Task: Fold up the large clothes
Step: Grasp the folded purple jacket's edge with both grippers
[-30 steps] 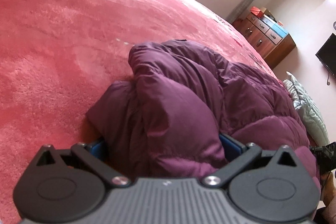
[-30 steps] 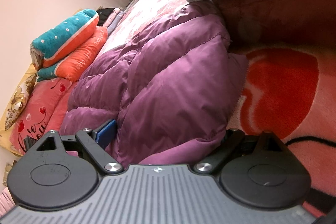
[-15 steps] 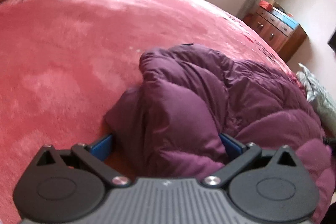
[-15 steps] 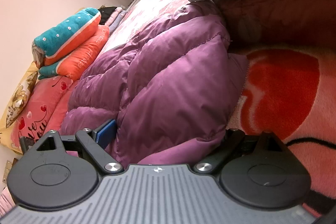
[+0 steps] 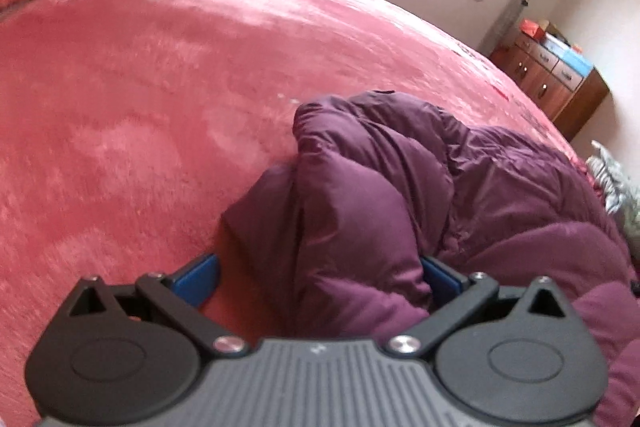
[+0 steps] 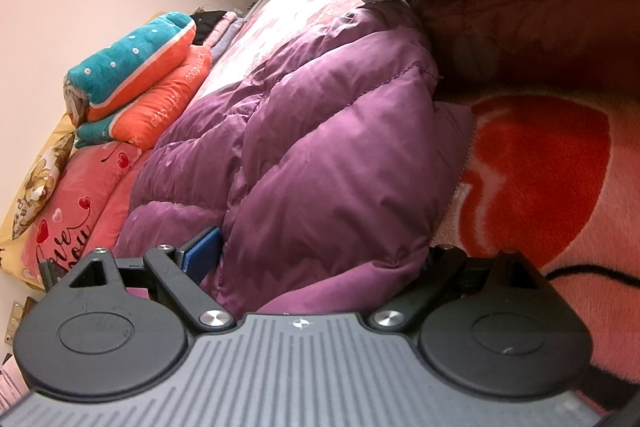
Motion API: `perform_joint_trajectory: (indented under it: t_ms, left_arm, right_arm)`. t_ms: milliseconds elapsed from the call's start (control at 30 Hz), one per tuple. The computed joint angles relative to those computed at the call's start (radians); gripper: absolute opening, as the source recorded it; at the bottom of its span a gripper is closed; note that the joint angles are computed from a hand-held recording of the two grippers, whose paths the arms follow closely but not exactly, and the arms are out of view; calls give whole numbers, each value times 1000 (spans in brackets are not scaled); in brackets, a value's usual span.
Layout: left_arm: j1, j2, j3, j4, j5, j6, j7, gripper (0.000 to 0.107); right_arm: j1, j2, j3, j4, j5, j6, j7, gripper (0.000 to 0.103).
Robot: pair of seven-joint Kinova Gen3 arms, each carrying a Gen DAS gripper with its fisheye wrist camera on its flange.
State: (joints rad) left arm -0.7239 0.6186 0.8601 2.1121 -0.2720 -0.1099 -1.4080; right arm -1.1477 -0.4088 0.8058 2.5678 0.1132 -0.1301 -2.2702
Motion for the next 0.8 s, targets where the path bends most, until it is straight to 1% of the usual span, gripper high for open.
perform_joint_trajectory:
  t_ms: [67, 133, 200, 267, 333, 367, 400, 433, 533, 600, 667, 700, 733, 767, 800]
  left_arm:
    - [-12, 19, 13, 1, -1, -3, 6, 103]
    - [-46, 57, 49, -5, -10, 10, 7, 103]
    - [-84, 94, 90, -22, -15, 40, -8, 103]
    - [-93, 121, 119, -53, 4, 82, -29, 103]
    - [-122, 175, 183, -77, 6, 125, -73, 102]
    - [-120, 197, 204, -88, 15, 142, -103, 102]
    - [-103, 200, 206, -97, 11, 149, -116, 102]
    - [-81, 190, 194, -103, 20, 150, -130, 102]
    - [-57, 182, 193, -115, 58, 159, -163, 94]
    - [-38, 156, 175, -113, 91, 153, -176, 90]
    - [-7, 113, 147, -102, 117, 134, -194, 81]
    - [16, 84, 127, -95, 133, 121, -201, 79]
    - [41, 60, 106, -94, 149, 112, -209, 73]
    - [79, 18, 70, -84, 165, 97, -212, 70]
    - [102, -20, 43, -69, 173, 86, -215, 68]
  right_arm:
    - [4, 4, -7, 0, -2, -1, -3, 103]
    - [3, 2, -5, -1, 2, 3, -5, 103]
    - [5, 3, -9, -7, 0, 12, -5, 103]
    - [9, 2, -13, -12, -3, 23, -3, 103]
    - [10, 3, -16, -16, -10, 27, 1, 103]
    - [14, 1, -21, -19, -12, 36, 5, 103]
    - [15, 1, -24, -25, -17, 46, 8, 103]
    - [16, 1, -27, -31, -23, 57, 12, 103]
    - [9, 4, -26, -42, -49, 68, 25, 103]
    - [-13, -5, -4, -45, -59, 71, 34, 103]
    - [-33, -11, 16, -50, -75, 73, 40, 103]
    - [-23, -3, 3, -54, -83, 79, 43, 103]
    - [2, 11, -27, -62, -91, 91, 48, 103]
    - [35, 26, -67, -72, -100, 105, 53, 103]
    - [73, 41, -112, -78, -113, 114, 57, 98]
